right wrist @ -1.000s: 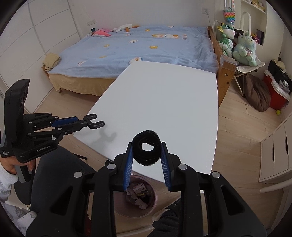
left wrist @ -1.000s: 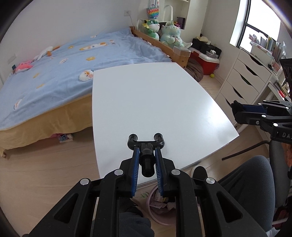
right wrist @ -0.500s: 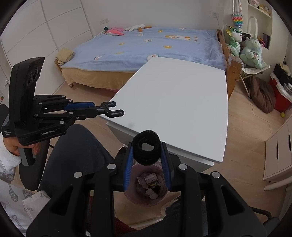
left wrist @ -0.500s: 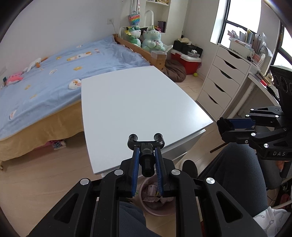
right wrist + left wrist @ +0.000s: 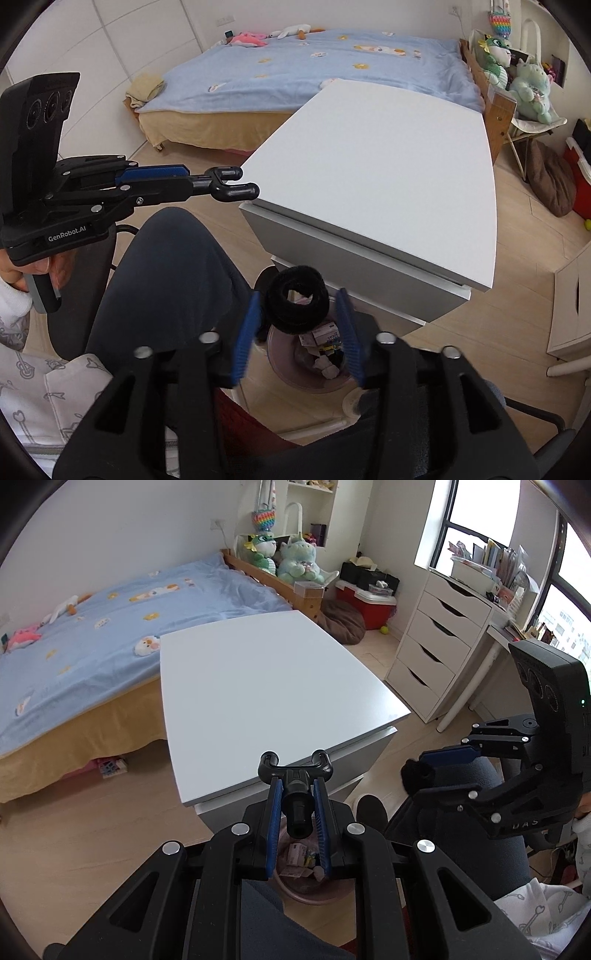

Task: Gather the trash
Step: 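Open the right tool to drop the scrunchie into the bin, then lower the handle piece into the bin and open the left tool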

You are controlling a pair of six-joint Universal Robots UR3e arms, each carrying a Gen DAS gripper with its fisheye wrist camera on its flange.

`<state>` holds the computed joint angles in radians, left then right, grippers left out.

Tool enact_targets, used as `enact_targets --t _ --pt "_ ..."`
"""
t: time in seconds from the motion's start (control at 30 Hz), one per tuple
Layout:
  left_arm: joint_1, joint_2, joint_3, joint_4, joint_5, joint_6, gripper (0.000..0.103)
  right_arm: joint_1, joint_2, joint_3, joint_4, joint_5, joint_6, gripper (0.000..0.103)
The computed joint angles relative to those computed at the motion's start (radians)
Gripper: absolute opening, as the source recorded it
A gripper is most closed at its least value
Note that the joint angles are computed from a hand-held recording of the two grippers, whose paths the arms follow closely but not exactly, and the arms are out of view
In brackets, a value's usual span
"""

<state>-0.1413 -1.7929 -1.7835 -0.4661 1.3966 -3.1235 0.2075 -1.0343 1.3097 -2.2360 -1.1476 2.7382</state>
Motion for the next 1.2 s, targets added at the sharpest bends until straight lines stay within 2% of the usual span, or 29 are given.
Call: enact_targets --t 0.03,0.07,0.17,0.27,0.53,0.93,1.2 --pt "0.000 0.000 -0.001 0.001 -0.001 0.000 0.017 0.001 -0.002 0.012 -0.019 -0.005 0.008 0.074" --pt "0.000 0.002 -0.004 0.001 -0.002 0.001 0.017 0.000 -0.003 0.020 -0.033 -0.009 0.015 0.081" --pt "-0.001 0.003 -0.005 -0.003 -0.011 0.008 0.017 -0.004 -0.011 0.039 -0.062 -0.023 0.040 0.093" --pt "-0.005 0.002 -0.004 -0.006 -0.024 0.020 0.017 -0.004 -0.023 0.059 -0.091 -0.040 0.059 0.098" --pt "-0.014 -0.005 0.009 -0.013 -0.052 0.046 0.017 0.002 -0.035 0.070 -0.114 -0.113 0.102 0.099" --pt "-0.067 -0.041 0.046 -0.028 -0.044 0.055 0.017 -0.070 -0.139 0.193 -0.188 -0.108 0.132 0.099" --pt "-0.091 -0.064 0.092 -0.059 -0.053 0.072 0.018 -0.100 -0.164 0.214 -0.204 -0.093 0.144 0.099"
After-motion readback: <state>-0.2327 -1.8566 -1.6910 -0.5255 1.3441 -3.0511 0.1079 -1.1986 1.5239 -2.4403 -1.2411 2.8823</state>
